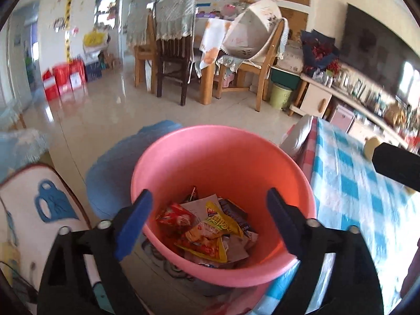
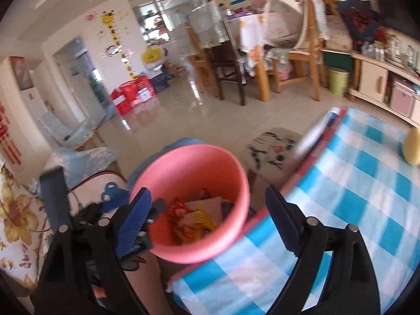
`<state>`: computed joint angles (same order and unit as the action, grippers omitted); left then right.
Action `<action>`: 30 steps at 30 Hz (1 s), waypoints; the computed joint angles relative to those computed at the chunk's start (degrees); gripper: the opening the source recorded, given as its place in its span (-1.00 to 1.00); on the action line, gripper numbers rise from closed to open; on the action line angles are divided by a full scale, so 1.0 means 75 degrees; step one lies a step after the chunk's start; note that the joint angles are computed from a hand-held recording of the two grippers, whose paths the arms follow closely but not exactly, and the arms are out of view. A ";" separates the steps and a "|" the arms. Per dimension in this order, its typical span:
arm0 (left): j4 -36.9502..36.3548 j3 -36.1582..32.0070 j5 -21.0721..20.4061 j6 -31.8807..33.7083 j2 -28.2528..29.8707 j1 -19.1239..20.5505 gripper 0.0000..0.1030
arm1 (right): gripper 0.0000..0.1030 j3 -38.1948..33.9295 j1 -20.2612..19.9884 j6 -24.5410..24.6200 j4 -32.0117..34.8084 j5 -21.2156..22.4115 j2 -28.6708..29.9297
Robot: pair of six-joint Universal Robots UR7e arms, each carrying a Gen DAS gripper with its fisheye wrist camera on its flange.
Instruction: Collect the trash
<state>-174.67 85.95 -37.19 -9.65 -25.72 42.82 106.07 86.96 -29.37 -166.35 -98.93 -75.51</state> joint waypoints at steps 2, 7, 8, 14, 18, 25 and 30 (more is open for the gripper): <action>-0.0129 0.0066 0.0121 0.0159 0.0019 -0.0185 0.79 | 0.76 0.0217 -0.0059 -0.0018 -0.0295 -0.0207 -0.0217; -0.0259 0.0164 0.0092 0.0195 -0.0019 -0.0631 0.86 | 0.81 0.0965 -0.0156 -0.0267 -0.1199 -0.0779 -0.0928; -0.0292 0.0160 0.0026 0.0216 -0.0008 -0.0735 0.86 | 0.81 0.1056 -0.0173 -0.0382 -0.1325 -0.0858 -0.1044; -0.0364 0.0008 -0.0196 0.0452 0.0144 -0.1297 0.87 | 0.83 0.1946 -0.0315 -0.0756 -0.2097 -0.1363 -0.2241; -0.0455 -0.0072 -0.0241 0.0438 0.0243 -0.1719 0.88 | 0.86 0.2360 -0.0410 -0.0881 -0.2459 -0.1606 -0.2981; -0.0544 -0.0085 -0.0439 0.0357 0.0281 -0.2333 0.89 | 0.92 0.2952 -0.0577 -0.0941 -0.2783 -0.1843 -0.4399; -0.0739 -0.0036 -0.0369 0.0326 0.0299 -0.2814 0.90 | 0.92 0.3235 -0.0703 -0.0877 -0.2693 -0.1877 -0.5463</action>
<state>-180.21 85.68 -39.96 -7.20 -23.47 21.72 130.34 81.69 -35.95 -186.55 -113.01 -116.49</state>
